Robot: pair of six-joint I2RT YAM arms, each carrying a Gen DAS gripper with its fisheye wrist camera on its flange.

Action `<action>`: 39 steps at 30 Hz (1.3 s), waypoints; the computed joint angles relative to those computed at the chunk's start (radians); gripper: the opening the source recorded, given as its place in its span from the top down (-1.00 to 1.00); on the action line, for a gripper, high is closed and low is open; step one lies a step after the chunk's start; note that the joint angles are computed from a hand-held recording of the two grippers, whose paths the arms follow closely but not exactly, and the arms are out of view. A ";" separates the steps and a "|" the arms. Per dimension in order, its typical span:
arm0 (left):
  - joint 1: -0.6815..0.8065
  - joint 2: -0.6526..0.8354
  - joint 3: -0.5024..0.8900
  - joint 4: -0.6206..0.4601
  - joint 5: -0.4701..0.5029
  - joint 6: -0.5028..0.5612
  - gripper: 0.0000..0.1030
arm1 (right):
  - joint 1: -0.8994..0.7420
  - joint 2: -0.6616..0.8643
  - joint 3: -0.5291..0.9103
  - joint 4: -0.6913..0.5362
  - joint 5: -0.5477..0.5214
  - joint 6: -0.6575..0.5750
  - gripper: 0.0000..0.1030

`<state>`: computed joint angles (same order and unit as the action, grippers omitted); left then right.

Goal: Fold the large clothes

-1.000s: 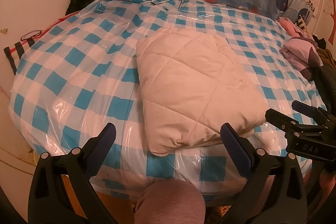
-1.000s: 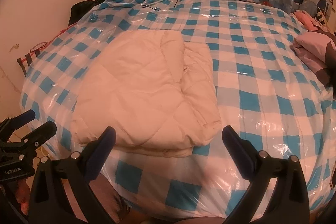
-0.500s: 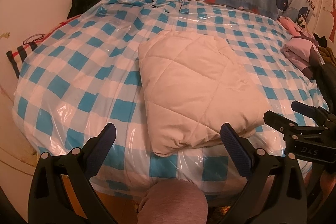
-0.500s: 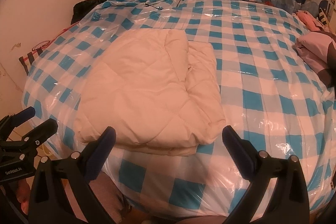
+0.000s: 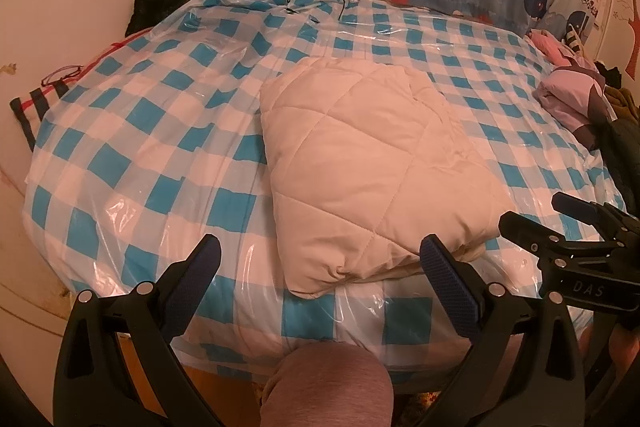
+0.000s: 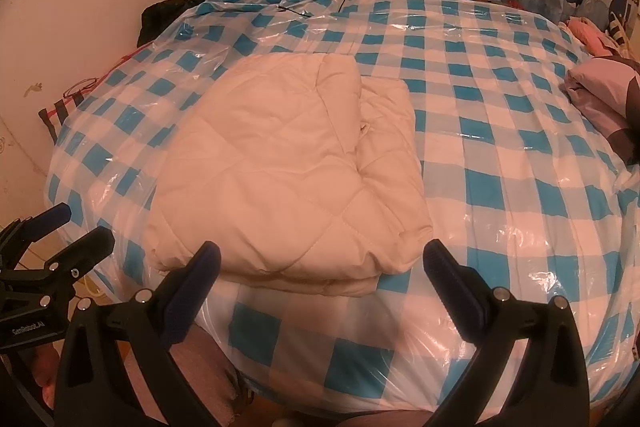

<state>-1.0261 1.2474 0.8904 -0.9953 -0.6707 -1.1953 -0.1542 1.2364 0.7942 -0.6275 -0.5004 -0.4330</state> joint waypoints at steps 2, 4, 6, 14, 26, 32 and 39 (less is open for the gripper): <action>0.004 0.001 -0.002 0.004 0.003 0.005 -0.87 | 0.000 -0.001 0.000 -0.002 -0.001 0.001 -0.90; 0.007 0.002 -0.004 0.009 0.005 0.010 -0.87 | -0.001 0.000 0.001 -0.001 -0.002 0.000 -0.90; 0.005 0.003 -0.003 0.009 0.004 0.008 -0.87 | 0.001 -0.004 -0.001 -0.001 -0.001 0.001 -0.90; 0.004 0.007 0.001 0.006 0.007 0.004 -0.87 | -0.003 0.000 0.002 -0.004 -0.003 -0.002 -0.90; 0.004 0.009 0.003 0.005 0.006 0.004 -0.87 | -0.004 -0.002 0.001 -0.007 -0.004 -0.002 -0.90; 0.003 0.012 0.006 0.003 0.007 0.007 -0.87 | -0.007 0.000 0.003 -0.010 -0.009 -0.005 -0.90; 0.000 0.018 0.012 -0.001 0.005 0.000 -0.87 | -0.009 -0.001 0.003 -0.012 -0.010 -0.005 -0.90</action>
